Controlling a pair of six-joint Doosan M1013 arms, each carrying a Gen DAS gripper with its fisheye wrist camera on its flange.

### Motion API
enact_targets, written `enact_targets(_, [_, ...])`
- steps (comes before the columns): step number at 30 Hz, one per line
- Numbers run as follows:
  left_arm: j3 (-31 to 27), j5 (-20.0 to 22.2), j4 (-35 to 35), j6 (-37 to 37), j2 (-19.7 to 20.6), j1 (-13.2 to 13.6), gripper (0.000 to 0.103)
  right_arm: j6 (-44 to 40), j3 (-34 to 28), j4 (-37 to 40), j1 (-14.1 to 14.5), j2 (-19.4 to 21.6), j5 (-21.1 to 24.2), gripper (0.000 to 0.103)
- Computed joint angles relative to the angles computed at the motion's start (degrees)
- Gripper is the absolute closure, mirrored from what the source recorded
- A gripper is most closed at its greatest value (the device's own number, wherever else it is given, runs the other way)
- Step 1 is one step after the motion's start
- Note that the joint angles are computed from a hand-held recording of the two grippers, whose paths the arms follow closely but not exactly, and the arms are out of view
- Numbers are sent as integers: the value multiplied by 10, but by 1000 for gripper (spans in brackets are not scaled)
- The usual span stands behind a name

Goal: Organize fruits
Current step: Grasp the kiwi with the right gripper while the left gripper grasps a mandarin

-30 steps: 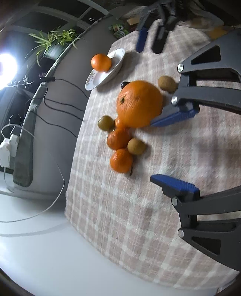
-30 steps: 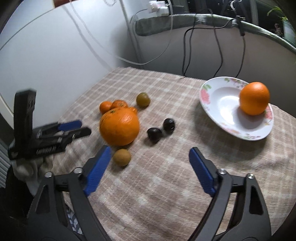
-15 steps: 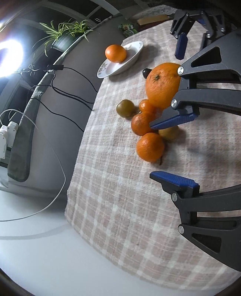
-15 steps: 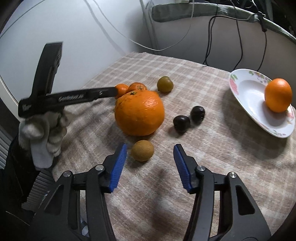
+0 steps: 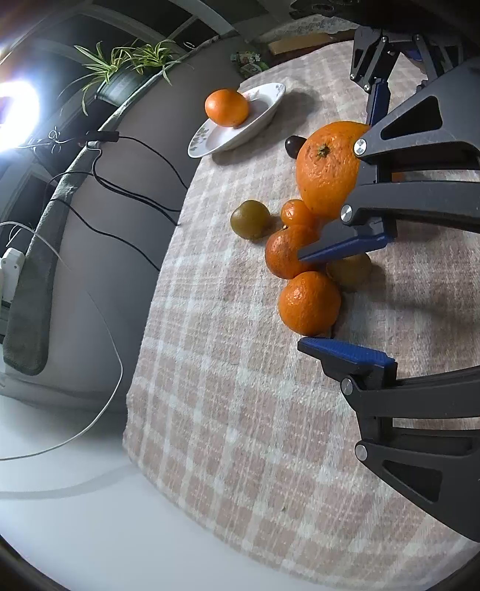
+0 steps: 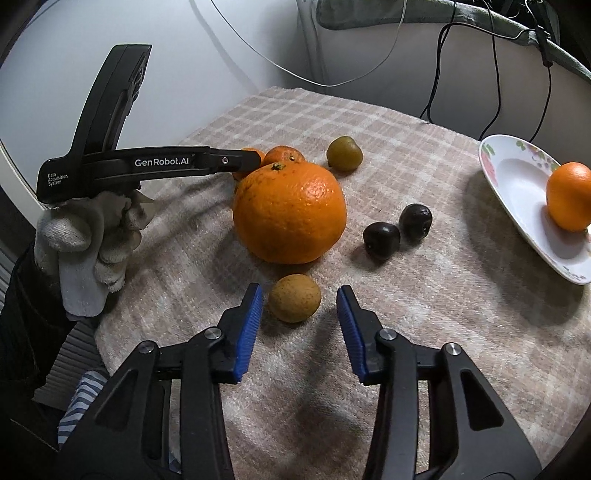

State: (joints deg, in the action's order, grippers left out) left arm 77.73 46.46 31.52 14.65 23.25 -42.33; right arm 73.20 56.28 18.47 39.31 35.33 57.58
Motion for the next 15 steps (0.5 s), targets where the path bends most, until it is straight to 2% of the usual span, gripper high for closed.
enact_targets(4, [2, -5, -6, -2, -1, 3, 68, 0, -6, 0, 1, 4, 6, 65])
enact_targets(9, [6, -11, -4, -5, -2, 4, 69, -1, -16, -6, 4, 10, 17, 72])
enact_targets(15, [8, -12, 2, -15, -4, 2, 69, 2, -19, -11, 5, 11, 19, 72])
